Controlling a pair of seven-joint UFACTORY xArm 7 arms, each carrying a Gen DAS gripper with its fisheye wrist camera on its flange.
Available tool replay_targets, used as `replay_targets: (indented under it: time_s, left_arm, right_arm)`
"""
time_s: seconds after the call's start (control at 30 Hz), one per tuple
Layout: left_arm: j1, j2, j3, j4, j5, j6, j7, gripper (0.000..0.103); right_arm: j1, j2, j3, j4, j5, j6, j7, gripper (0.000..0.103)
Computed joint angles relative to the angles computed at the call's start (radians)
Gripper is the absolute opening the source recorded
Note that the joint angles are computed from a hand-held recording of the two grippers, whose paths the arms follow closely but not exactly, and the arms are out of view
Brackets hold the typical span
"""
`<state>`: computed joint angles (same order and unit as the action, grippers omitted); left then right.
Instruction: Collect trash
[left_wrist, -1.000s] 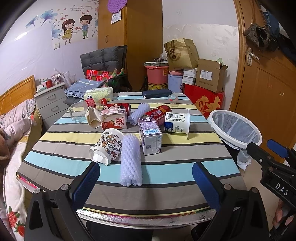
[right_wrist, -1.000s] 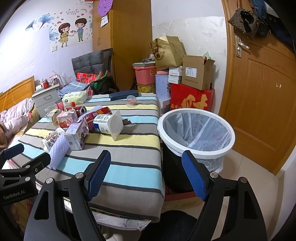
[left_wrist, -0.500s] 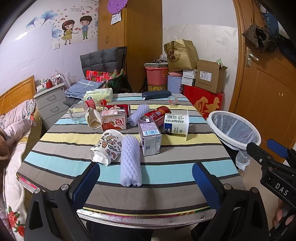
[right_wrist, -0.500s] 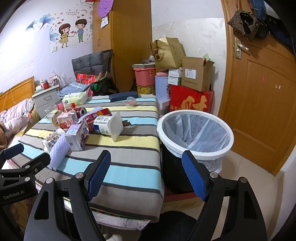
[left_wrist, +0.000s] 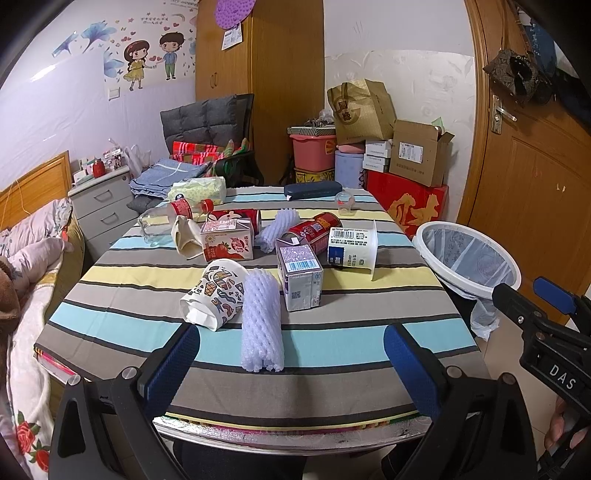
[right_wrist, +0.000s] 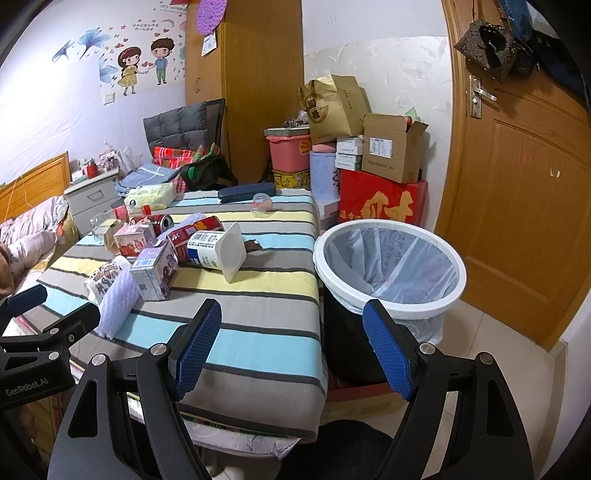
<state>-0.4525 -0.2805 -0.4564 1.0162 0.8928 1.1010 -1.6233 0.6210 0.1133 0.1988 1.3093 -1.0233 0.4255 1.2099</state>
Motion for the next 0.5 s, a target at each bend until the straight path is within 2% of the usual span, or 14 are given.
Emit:
replay_targets:
  time_s: [0.5]
  left_arm:
    - [-0.001, 0.001, -0.001, 0.008, 0.000, 0.009, 0.001, 0.101]
  right_arm:
    - [0.000, -0.003, 0.002, -0.003, -0.003, 0.002, 0.003, 0.080]
